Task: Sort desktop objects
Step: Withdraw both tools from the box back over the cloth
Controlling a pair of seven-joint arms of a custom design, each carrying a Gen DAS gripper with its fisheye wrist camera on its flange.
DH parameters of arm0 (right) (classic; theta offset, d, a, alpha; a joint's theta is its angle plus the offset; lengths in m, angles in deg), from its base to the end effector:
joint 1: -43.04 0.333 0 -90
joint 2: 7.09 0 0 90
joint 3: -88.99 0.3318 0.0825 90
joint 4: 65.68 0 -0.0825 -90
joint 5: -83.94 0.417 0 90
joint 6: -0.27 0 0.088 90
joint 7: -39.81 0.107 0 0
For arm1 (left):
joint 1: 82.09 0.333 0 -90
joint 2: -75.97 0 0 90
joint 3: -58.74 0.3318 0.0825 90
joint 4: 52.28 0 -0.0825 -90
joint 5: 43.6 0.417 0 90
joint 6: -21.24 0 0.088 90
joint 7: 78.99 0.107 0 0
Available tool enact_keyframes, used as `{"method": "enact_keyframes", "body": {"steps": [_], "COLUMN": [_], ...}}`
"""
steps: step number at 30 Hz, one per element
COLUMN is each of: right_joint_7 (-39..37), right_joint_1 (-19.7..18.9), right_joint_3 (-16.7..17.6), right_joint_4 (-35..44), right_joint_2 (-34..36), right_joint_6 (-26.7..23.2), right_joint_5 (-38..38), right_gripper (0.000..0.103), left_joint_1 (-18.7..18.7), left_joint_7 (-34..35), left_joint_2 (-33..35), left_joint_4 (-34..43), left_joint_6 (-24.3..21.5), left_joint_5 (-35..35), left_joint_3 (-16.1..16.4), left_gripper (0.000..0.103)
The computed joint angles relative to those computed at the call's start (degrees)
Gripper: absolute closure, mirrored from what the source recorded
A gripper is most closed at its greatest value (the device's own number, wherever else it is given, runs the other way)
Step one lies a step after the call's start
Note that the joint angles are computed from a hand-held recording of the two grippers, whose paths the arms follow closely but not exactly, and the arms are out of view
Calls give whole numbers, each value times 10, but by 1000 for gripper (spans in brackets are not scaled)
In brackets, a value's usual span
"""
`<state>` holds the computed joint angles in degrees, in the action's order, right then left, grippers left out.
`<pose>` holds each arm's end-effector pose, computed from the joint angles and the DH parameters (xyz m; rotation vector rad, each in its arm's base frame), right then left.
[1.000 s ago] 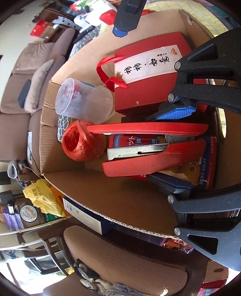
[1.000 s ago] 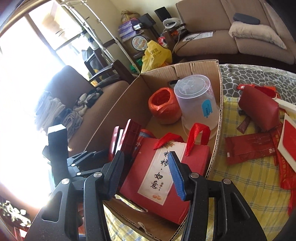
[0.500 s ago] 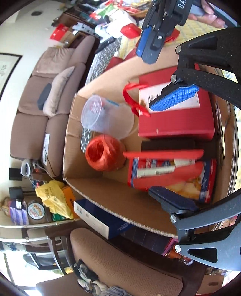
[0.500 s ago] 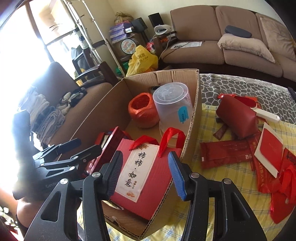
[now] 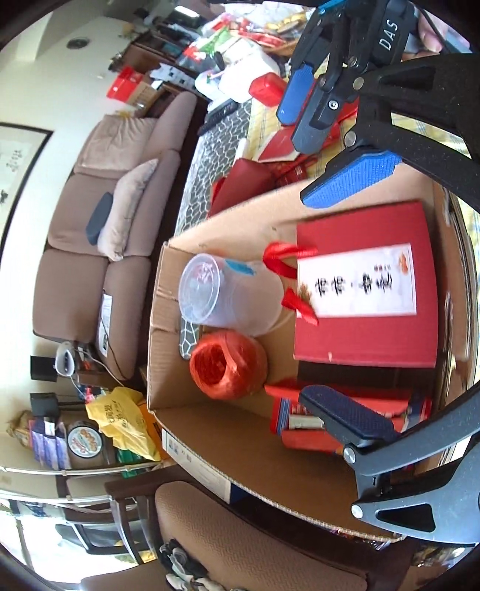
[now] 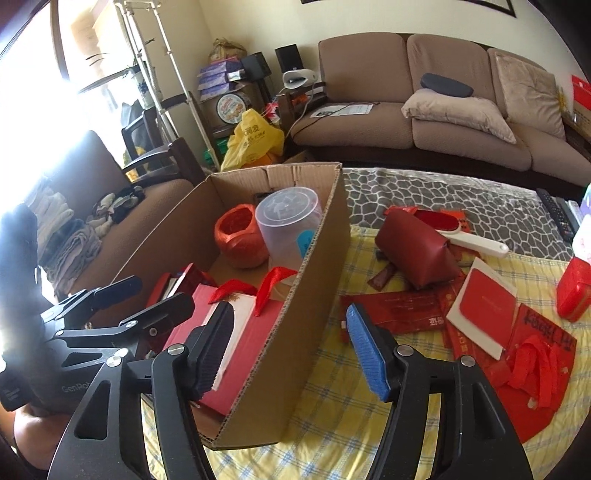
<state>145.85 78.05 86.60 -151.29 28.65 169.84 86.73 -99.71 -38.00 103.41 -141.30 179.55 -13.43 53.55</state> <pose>0.6697 0.4342 0.4023 -1.8471 1.4138 -0.3575 0.7070 -0.3064 0.4535 -1.8724 1.7527 -0.8863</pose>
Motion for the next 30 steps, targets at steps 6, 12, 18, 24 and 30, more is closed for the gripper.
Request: {"method": "enact_keyframes", "body": {"steps": [6, 12, 18, 24, 30], "right_joint_7": [19, 39, 86, 110, 94], "right_joint_1": [5, 2, 1, -29, -71], "right_joint_3": [-28, -53, -97, -97, -70], "right_joint_4": [-49, -96, -148, -187, -198], "right_joint_2": [-30, -59, -84, -99, -99], "right_joint_6": [18, 28, 36, 38, 31], "right_joint_5": [-12, -25, -41, -44, -32], "right_gripper": [19, 15, 15, 15, 15], "left_joint_1": [-6, -38, -61, -67, -80], "left_joint_7": [19, 16, -3, 21, 75], "left_joint_2": [24, 51, 72, 106, 156], "left_joint_4": [32, 75, 104, 149, 228], "left_joint_6": [4, -2, 17, 21, -16], "left_joint_5": [-16, 0, 12, -8, -42], "left_joint_3": [-11, 0, 8, -7, -21], "left_gripper": [0, 0, 0, 0, 0]}}
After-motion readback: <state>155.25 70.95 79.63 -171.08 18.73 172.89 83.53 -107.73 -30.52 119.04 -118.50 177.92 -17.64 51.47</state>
